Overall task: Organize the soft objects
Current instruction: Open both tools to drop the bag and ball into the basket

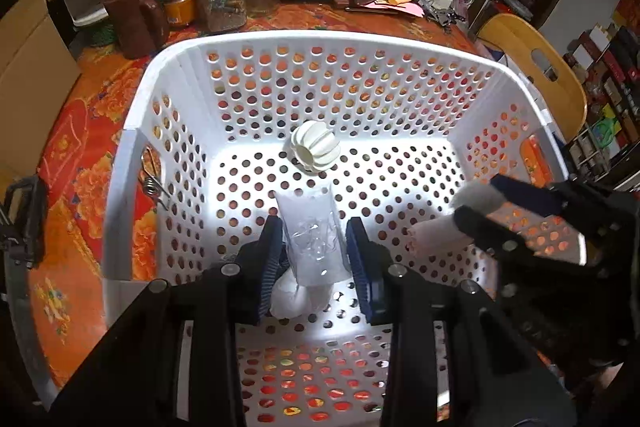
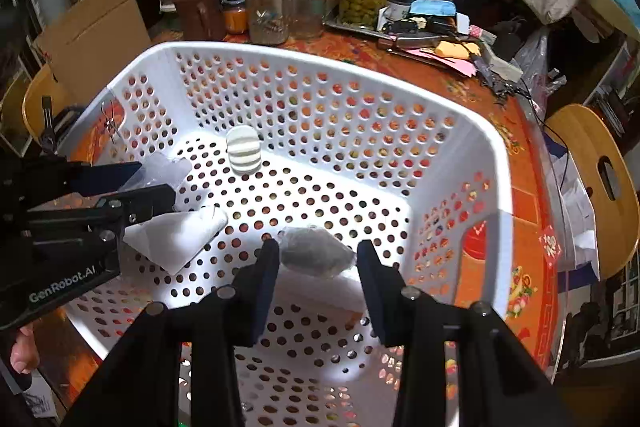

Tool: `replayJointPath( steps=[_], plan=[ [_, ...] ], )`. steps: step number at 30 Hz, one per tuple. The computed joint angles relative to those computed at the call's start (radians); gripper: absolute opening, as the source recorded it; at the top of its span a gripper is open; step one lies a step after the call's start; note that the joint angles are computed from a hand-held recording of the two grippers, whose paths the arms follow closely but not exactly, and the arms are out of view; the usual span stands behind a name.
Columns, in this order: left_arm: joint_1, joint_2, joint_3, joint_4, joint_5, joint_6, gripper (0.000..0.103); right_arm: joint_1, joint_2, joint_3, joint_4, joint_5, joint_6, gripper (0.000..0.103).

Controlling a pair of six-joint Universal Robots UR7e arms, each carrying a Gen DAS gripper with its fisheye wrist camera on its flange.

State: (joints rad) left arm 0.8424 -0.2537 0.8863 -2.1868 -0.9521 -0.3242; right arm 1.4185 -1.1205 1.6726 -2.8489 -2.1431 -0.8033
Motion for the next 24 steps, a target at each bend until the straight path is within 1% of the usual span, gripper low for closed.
replayJointPath(
  steps=[3, 4, 5, 6, 7, 8, 11, 13, 15, 16, 17, 19, 21, 24],
  plan=[
    [0.000, -0.009, 0.017, -0.019, -0.002, 0.006, 0.037, -0.003, 0.005, 0.000, 0.006, 0.004, 0.003, 0.041],
    [-0.001, -0.012, 0.024, -0.029, -0.004, 0.012, 0.042, -0.004, 0.005, -0.002, 0.009, 0.008, 0.007, 0.044],
    [-0.002, -0.018, 0.035, -0.044, -0.005, 0.017, 0.048, -0.004, 0.003, -0.002, 0.013, 0.014, 0.012, 0.051],
    [-0.004, -0.023, 0.046, -0.063, -0.007, 0.024, 0.051, -0.005, 0.002, -0.001, 0.014, 0.018, 0.014, 0.057],
    [-0.005, -0.032, 0.064, -0.093, -0.016, 0.034, 0.056, -0.004, 0.000, -0.001, 0.016, 0.022, 0.015, 0.069],
    [-0.006, -0.041, 0.078, -0.114, -0.026, 0.039, 0.061, -0.004, -0.003, 0.001, 0.015, 0.028, 0.017, 0.076],
    [-0.012, -0.069, 0.124, -0.167, -0.045, 0.048, 0.067, -0.004, -0.019, 0.011, 0.018, 0.052, 0.023, 0.077],
    [-0.025, -0.095, 0.169, -0.206, -0.031, 0.058, 0.069, -0.006, -0.033, 0.020, 0.019, 0.068, 0.027, 0.077],
    [-0.041, -0.123, 0.217, -0.247, -0.006, 0.075, 0.073, -0.009, -0.053, 0.031, 0.026, 0.093, 0.039, 0.077],
    [-0.053, -0.144, 0.255, -0.282, 0.016, 0.089, 0.076, -0.014, -0.073, 0.046, 0.024, 0.121, 0.049, 0.080],
    [-0.059, -0.155, 0.276, -0.303, 0.025, 0.095, 0.080, -0.018, -0.087, 0.056, 0.025, 0.139, 0.056, 0.085],
    [-0.070, -0.193, 0.338, -0.364, 0.019, 0.105, 0.084, -0.023, -0.113, 0.083, 0.017, 0.165, 0.054, 0.090],
    [-0.077, -0.228, 0.391, -0.407, 0.000, 0.112, 0.085, -0.026, -0.134, 0.113, -0.005, 0.184, 0.042, 0.090],
    [-0.099, -0.283, 0.489, -0.470, 0.015, 0.125, 0.085, -0.029, -0.172, 0.161, -0.037, 0.204, 0.022, 0.090]
  ],
)
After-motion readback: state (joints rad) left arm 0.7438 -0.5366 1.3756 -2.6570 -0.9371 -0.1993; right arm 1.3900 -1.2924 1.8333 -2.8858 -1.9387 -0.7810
